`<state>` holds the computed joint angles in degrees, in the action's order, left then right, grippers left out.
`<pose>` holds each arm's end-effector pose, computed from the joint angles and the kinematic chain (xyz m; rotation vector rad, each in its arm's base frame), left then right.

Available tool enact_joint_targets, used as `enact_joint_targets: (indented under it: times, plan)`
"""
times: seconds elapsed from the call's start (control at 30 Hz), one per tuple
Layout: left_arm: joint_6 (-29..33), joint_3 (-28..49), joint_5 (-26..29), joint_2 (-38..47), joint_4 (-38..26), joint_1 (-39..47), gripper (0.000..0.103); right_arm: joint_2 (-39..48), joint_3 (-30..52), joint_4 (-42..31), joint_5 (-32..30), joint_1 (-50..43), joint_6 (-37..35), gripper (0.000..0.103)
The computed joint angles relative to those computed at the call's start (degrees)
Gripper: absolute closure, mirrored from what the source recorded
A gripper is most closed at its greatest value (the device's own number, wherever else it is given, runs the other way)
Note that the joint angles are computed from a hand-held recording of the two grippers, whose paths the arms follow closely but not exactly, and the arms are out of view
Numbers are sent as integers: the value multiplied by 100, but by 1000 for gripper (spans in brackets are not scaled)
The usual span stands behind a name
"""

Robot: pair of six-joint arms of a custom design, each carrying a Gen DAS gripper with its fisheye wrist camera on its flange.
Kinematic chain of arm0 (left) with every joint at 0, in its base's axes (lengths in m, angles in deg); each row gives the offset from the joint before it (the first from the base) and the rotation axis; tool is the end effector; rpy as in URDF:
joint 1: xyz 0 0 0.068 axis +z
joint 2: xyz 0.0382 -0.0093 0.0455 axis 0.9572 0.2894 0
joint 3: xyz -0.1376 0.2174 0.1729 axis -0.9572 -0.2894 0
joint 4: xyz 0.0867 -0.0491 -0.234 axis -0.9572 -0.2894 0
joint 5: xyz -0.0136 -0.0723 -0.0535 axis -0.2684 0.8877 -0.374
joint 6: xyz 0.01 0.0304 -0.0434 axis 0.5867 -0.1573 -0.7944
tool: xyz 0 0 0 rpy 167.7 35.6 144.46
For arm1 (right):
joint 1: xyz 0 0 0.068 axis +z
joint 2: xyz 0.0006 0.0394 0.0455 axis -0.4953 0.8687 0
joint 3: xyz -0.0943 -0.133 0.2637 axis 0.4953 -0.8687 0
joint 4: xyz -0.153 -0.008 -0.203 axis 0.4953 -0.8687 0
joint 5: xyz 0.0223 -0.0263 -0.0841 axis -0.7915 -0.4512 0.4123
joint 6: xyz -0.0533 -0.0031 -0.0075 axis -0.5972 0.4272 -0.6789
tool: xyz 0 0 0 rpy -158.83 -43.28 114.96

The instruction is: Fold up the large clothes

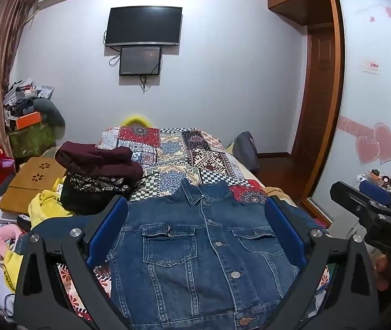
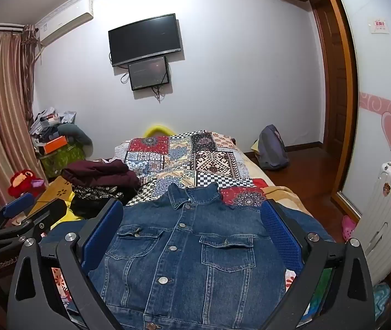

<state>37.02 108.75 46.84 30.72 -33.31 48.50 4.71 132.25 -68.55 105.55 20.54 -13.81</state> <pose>0.2126 -0.1084 0.3679 0.6296 1.8988 -0.5326 0.1459 0.1254 0.3298 0.5809 1.8582 -0.1558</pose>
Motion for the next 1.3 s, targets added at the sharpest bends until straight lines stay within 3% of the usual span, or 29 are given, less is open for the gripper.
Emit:
enact_joint_targets:
  times: [1.3]
  plan:
    - [-8,78,-47,89,-45,9,3,81,-58,209,-40,-22,-100,4]
